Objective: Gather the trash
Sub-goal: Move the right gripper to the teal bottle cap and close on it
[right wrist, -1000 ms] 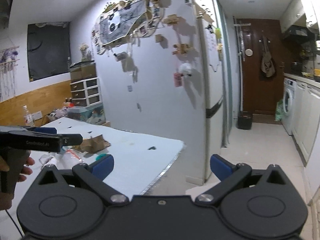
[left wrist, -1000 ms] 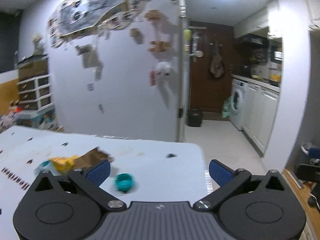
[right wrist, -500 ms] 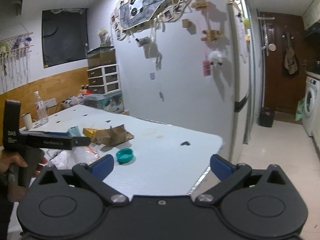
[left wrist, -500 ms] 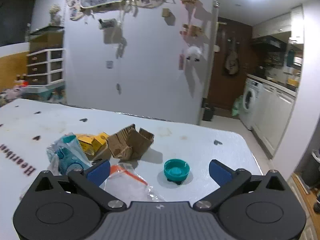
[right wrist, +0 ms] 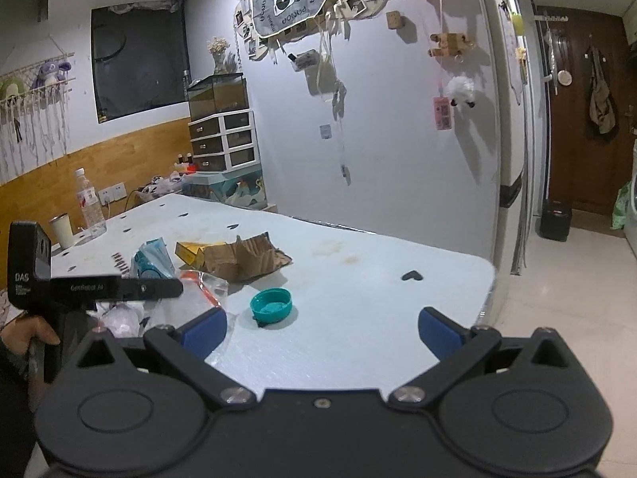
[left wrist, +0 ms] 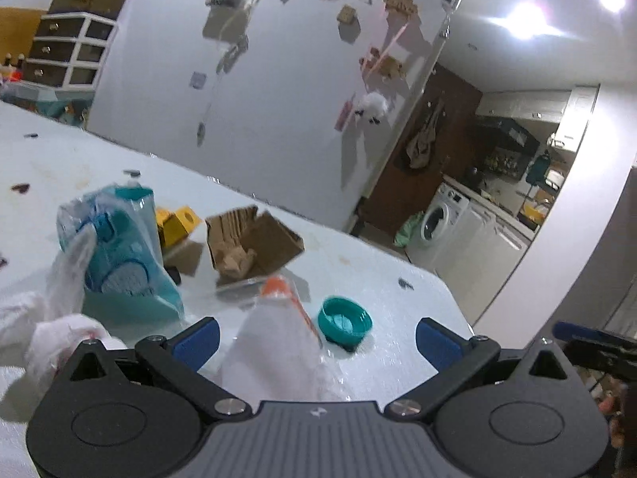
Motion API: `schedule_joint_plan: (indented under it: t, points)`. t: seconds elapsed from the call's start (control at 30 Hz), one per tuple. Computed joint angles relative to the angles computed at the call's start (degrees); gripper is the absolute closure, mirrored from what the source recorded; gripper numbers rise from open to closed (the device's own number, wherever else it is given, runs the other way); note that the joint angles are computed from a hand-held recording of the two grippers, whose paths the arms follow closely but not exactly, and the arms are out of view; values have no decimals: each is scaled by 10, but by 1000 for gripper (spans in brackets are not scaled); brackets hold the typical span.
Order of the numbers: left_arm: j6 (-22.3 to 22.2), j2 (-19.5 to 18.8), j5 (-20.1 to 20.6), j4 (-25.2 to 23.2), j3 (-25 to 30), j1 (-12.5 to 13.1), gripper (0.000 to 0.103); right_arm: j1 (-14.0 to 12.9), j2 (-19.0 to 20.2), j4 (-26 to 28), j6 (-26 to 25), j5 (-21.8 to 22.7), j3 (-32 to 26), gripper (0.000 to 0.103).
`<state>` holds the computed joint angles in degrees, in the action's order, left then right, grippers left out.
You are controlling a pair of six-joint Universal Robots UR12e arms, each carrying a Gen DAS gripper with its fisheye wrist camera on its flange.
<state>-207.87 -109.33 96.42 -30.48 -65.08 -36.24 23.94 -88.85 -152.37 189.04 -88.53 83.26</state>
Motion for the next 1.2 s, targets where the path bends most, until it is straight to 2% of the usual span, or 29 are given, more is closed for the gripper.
schedule_joint_plan:
  t: [0.2,0.37,0.43,0.47,0.6,0.67,0.8,0.87,0.93,1.1,1.2]
  points:
    - [-3,9,-50,-45,-1,2,0,0,20,7,7,11,-20,0]
    - [24,16,-49,-68,-7,-10,0,-3,42,35,23,29,-47,1]
    - [28,16,-25,-72,-5,-15,0,-5,55,45,32,39,-61,10]
    - [24,16,-5,-77,-3,-18,0,-5,62,55,36,44,-71,17]
    - [15,5,114,-132,21,-35,0,-5,95,101,56,53,-114,45]
    - [11,1,134,-152,29,-37,0,-2,110,117,60,53,-132,51]
    - [24,-1,103,-160,32,-33,0,1,137,141,59,67,-160,68]
    - [32,-1,81,-163,32,-31,0,3,146,147,55,69,-168,73]
    - [39,-5,84,-183,41,-34,0,5,153,150,57,68,-173,75]
    - [62,-5,63,-194,41,-37,0,10,157,151,33,56,-176,99]
    - [78,-5,21,-180,40,-35,0,11,148,150,13,42,-167,99]
